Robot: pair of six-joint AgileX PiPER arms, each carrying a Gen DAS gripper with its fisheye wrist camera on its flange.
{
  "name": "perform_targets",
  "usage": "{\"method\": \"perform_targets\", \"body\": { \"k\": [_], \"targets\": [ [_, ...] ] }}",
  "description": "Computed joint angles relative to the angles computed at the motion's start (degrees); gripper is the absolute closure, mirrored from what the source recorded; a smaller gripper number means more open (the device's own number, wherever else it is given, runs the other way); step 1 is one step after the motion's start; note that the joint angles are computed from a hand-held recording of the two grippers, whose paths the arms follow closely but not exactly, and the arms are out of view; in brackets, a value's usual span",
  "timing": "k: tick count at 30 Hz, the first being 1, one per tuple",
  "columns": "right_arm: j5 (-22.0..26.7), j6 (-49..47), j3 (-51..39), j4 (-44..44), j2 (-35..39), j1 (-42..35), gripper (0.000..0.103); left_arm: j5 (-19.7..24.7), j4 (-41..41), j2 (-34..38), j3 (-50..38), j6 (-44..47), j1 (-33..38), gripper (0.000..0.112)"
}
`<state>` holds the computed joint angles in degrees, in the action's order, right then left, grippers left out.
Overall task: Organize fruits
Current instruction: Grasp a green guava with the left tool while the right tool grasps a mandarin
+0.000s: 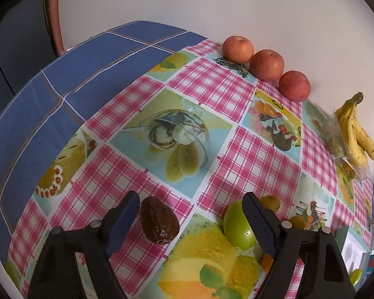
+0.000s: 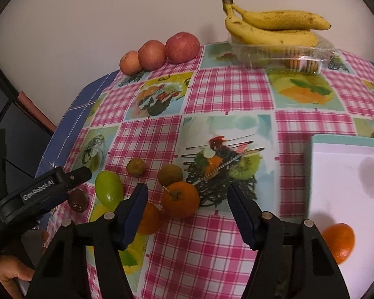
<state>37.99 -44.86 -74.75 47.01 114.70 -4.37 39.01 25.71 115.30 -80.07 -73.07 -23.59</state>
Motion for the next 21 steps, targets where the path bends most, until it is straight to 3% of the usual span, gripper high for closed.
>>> {"method": "perform_targets", "body": {
  "k": [8,12,21],
  "targets": [
    [-1.0,2.1,-1.0,-1.6,2.5,1.3,0.050,-1.3,-1.4,0.1,0.1,1.2,0.2,0.026],
    [0.2,1.4,-1.2,0.2,2.7,0.1,0.058,-0.3,-1.3,0.5,-0.9,2.3,-0.5,0.041],
    [2.0,0.0,-1.1,2.1,2.4,-2.7,0.059,-4.0,-6.4,0.8,-1.2,6.9,-0.7,0.048]
  ]
}}
